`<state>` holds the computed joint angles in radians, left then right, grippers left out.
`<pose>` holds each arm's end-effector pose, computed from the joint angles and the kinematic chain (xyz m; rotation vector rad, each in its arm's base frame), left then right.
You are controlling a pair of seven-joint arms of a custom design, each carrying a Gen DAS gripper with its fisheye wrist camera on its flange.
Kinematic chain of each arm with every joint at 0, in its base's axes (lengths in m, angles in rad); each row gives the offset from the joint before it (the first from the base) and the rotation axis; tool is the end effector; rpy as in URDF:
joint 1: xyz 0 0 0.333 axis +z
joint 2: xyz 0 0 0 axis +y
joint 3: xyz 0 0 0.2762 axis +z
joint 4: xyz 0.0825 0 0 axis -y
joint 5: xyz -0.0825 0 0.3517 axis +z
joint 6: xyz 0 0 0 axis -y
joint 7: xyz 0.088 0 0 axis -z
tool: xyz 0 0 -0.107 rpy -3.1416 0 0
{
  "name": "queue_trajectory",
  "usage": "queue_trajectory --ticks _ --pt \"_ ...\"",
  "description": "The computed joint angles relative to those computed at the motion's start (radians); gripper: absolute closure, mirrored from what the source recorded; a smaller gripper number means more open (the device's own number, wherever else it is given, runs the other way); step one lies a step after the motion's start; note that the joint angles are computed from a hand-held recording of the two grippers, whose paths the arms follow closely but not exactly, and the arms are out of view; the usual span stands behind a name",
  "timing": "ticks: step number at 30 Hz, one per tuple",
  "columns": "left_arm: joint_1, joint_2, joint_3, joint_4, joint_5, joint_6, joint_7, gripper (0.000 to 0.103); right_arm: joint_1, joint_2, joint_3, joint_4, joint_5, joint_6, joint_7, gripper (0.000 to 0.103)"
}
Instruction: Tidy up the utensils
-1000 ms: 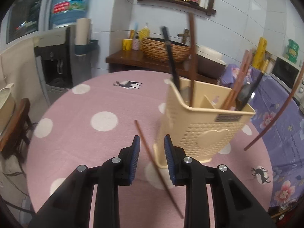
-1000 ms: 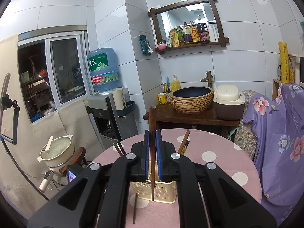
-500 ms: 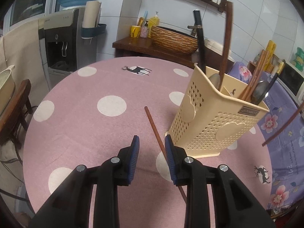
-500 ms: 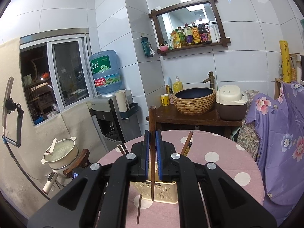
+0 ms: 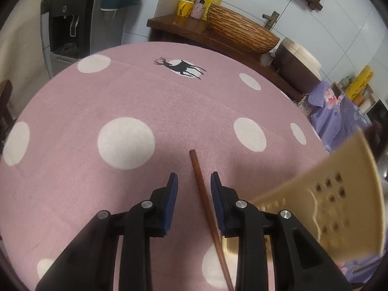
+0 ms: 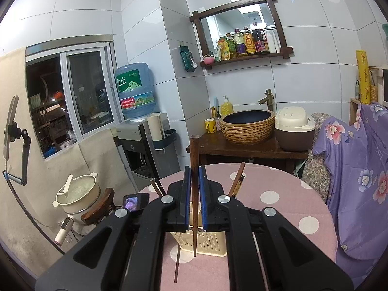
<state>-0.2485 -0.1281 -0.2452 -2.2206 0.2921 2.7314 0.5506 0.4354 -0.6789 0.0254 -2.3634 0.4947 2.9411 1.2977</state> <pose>0.4571 -0.2623 0.4765 -2.2122 1.6523 -0.8875 0.3503 0.1434 0.6851 -1.5416 1.1081 -0.5481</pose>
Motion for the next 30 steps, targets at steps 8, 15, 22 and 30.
queue_trajectory --ticks 8,15,22,30 --pt "0.009 0.08 0.007 0.069 0.015 -0.047 -0.025 0.073 -0.009 -0.003 0.004 -0.011 -0.011 -0.006 0.005 0.096" --pt "0.006 0.115 0.008 0.13 0.116 -0.129 -0.074 0.073 -0.006 0.017 0.006 -0.003 -0.009 -0.011 0.009 0.096" --pt "-0.004 0.132 0.009 0.16 0.182 -0.17 -0.096 0.072 -0.005 0.023 0.004 -0.004 -0.002 -0.015 0.016 0.096" --pt "-0.053 0.193 -0.006 0.265 0.307 -0.357 -0.036 0.066 -0.01 0.021 0.006 -0.017 -0.001 -0.005 0.024 0.096"
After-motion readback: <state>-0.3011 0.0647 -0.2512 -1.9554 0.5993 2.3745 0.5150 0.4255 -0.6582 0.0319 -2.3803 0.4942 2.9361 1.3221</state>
